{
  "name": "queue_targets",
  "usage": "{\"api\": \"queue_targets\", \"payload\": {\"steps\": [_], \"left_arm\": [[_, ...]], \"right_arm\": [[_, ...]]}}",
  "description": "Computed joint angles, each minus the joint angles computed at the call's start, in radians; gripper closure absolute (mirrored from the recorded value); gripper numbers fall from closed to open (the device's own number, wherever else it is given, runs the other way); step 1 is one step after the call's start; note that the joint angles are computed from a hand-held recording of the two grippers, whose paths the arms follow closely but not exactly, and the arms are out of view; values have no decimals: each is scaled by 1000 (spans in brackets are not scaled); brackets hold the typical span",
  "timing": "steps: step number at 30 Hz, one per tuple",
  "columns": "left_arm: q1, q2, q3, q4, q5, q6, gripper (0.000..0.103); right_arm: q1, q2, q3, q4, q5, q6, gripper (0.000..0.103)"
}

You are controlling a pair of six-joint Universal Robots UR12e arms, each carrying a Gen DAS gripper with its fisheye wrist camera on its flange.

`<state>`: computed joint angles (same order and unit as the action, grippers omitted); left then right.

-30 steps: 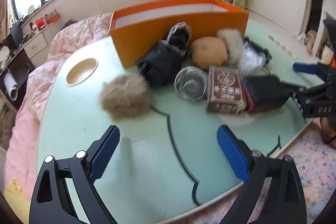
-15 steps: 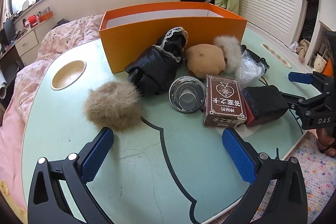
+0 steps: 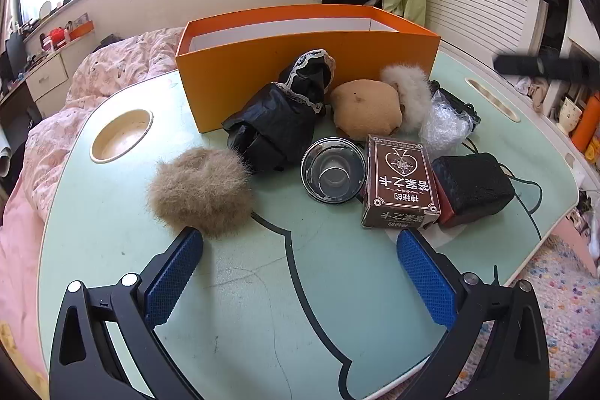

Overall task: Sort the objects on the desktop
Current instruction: 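Move the right gripper into the orange box toward the white figurine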

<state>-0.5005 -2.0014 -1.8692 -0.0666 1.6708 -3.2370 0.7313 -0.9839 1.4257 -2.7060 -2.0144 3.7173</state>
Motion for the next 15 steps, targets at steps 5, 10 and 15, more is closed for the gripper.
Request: {"api": "queue_targets", "payload": {"steps": [5, 10, 15], "left_arm": [[0, 0, 0, 0, 0, 0, 0], [0, -1, 2, 0, -1, 1, 0], [1, -2, 1, 12, -5, 4, 0]], "right_arm": [[-58, 19, -170, 268, 176, 54, 64], [-113, 97, -376, 555, 395, 39, 65], [-134, 197, -558, 797, 414, 80, 68]]}}
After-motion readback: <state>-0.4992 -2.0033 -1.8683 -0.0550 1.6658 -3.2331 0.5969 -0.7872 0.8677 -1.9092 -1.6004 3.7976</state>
